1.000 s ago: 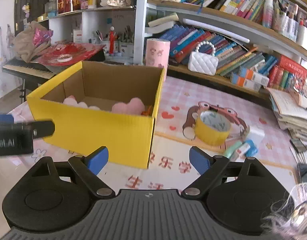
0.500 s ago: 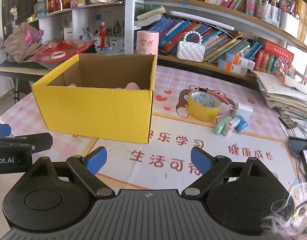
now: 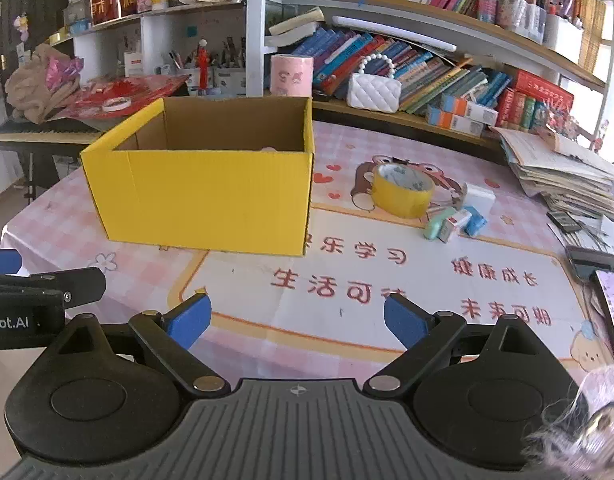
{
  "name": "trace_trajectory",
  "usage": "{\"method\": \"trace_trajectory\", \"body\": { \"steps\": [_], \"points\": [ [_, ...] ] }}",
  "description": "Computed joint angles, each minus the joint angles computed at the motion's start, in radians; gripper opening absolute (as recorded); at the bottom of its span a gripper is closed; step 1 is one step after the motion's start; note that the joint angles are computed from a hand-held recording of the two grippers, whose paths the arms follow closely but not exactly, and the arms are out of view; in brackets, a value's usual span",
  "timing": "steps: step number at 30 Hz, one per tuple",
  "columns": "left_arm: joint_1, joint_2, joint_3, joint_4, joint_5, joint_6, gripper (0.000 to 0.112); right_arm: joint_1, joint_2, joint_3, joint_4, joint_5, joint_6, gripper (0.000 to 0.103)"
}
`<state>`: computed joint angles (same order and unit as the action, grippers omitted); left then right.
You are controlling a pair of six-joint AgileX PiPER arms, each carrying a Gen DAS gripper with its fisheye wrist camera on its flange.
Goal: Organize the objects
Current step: 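Move both open tools away from the box toward the tape roll and small items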
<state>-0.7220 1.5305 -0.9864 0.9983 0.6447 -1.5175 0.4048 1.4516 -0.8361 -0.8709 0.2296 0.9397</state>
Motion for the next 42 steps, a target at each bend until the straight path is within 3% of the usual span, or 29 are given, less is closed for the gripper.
{"method": "trace_trajectory", "body": {
  "steps": [9, 19, 25, 31, 42],
  "points": [
    [0.003, 0.022, -0.015, -0.009, -0.046, 0.036, 0.097, -0.005, -0.032, 0.041, -0.109, 0.044, 0.149, 0.095],
    [0.006, 0.127, -0.132, -0.098, -0.086, 0.137, 0.097, -0.092, -0.017, 0.030, -0.014, 0.020, 0.009, 0.095],
    [-0.014, 0.225, -0.256, -0.166, -0.077, 0.220, 0.097, -0.207, 0.006, 0.013, 0.203, -0.013, -0.245, 0.095],
    [-0.034, 0.344, -0.422, -0.263, -0.041, 0.329, 0.097, -0.331, 0.048, -0.028, 0.560, -0.033, -0.659, 0.095],
    [-0.063, 0.596, -0.817, -0.426, 0.092, 0.510, 0.097, -0.540, 0.187, -0.172, 1.135, 0.012, -1.336, 0.095]
  ]
}}
